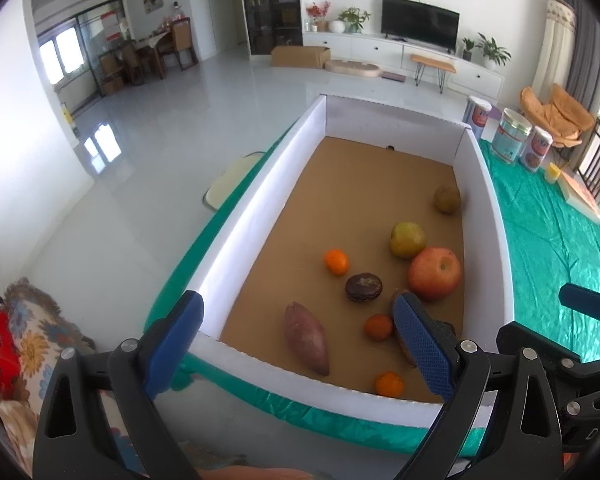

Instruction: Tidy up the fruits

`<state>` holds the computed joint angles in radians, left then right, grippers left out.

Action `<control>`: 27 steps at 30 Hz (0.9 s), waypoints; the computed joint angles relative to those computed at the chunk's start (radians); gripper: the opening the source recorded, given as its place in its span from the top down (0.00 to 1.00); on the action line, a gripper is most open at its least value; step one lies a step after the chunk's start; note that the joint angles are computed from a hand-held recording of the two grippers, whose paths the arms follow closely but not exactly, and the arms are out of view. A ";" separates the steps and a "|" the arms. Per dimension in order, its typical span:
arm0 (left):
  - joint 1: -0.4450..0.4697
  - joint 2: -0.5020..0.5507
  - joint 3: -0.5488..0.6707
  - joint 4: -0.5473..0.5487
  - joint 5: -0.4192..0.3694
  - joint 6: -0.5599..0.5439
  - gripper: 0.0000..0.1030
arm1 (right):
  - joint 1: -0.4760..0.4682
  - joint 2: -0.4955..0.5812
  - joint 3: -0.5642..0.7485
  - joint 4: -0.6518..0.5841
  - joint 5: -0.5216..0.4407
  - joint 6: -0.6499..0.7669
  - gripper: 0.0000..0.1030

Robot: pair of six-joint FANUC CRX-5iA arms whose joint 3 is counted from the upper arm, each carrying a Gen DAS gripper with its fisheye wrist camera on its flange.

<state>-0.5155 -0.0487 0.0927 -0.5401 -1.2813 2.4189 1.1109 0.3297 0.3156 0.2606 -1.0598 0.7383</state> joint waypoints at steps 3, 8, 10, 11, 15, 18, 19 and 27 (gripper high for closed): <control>0.010 -0.007 -0.001 0.008 -0.006 -0.003 0.06 | 0.002 -0.003 0.010 -0.014 -0.009 0.013 0.00; 0.011 -0.013 0.001 -0.002 -0.020 -0.002 0.06 | 0.012 -0.006 0.021 -0.011 -0.024 0.027 0.00; 0.011 -0.013 0.001 -0.002 -0.021 -0.006 0.06 | 0.014 -0.007 0.025 -0.006 -0.029 0.027 0.00; 0.012 -0.013 0.000 -0.001 -0.020 -0.009 0.06 | 0.015 -0.007 0.026 -0.005 -0.031 0.025 0.00; 0.018 -0.012 -0.004 0.010 -0.015 -0.016 0.06 | 0.018 0.000 0.039 0.000 -0.048 0.025 0.00; 0.021 -0.014 -0.010 0.018 -0.008 -0.020 0.06 | 0.021 0.008 0.051 -0.007 -0.062 0.033 0.00; 0.021 -0.014 -0.010 0.019 -0.008 -0.022 0.06 | 0.022 0.010 0.054 -0.007 -0.066 0.034 0.00; 0.026 -0.022 -0.017 0.030 0.004 -0.031 0.06 | 0.029 0.024 0.070 0.015 -0.084 0.032 0.00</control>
